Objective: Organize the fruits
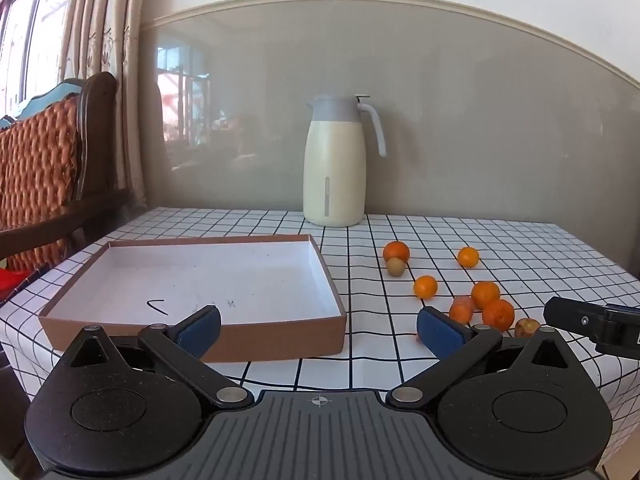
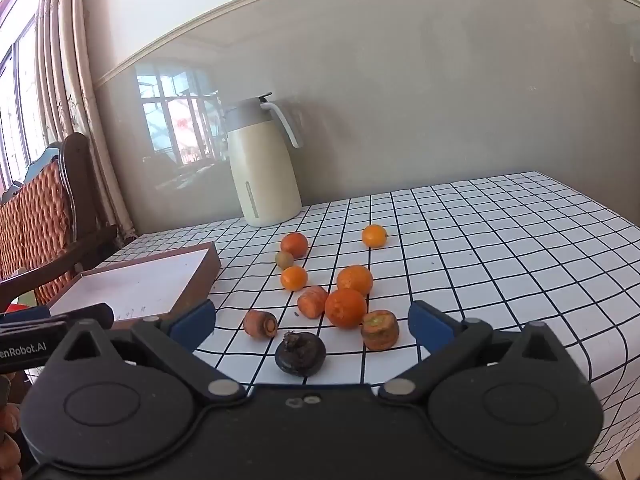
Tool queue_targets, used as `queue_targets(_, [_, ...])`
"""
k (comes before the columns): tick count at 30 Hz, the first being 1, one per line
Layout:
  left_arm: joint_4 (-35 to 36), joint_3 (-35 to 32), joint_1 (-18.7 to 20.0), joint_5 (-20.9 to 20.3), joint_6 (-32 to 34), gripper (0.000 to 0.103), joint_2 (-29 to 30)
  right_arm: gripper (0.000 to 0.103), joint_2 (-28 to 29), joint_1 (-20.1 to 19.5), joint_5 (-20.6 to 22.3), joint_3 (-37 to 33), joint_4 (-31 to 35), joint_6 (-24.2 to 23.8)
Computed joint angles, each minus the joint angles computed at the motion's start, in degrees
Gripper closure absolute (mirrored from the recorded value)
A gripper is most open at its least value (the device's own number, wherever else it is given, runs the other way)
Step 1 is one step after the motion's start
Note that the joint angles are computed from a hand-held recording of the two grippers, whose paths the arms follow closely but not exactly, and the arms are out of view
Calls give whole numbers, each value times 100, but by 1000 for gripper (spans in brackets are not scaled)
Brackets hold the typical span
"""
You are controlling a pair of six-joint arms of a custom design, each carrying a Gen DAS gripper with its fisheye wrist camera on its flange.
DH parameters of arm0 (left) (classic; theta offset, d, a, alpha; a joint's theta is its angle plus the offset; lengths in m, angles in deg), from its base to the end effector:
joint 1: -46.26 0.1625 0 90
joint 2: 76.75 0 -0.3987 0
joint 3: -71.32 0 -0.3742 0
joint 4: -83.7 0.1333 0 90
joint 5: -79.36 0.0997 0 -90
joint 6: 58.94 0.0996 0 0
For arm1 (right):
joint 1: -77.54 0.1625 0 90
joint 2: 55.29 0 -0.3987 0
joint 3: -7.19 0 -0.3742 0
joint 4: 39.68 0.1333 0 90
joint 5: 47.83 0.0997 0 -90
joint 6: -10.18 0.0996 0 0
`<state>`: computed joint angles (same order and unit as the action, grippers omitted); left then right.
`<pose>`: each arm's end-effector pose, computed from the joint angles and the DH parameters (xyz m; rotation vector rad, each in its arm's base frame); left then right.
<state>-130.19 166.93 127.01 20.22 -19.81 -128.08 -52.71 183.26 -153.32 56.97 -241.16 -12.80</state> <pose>0.0825 -0.6407 0.2952 0.3823 1.9245 -1.4035 0.3087 -0.7030 -0.1155 0.6410 -2.4024 1.3819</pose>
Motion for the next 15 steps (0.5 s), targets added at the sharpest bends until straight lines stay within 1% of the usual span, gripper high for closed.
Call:
queue_targets(4, [39, -36, 61, -44, -57, 0, -17, 6, -20, 16, -27, 36, 21, 55])
queue_targets(6, [-9, -28, 26, 4, -49, 0, 7, 6, -26, 29, -51, 57, 28, 68])
queue_targets(7, [13, -28, 30, 2, -55, 0, 1, 6, 49, 39, -83, -86, 105, 65])
queue_targets(15, [82, -68, -26, 92, -74, 0, 42, 6, 86, 47, -149, -124, 114, 35])
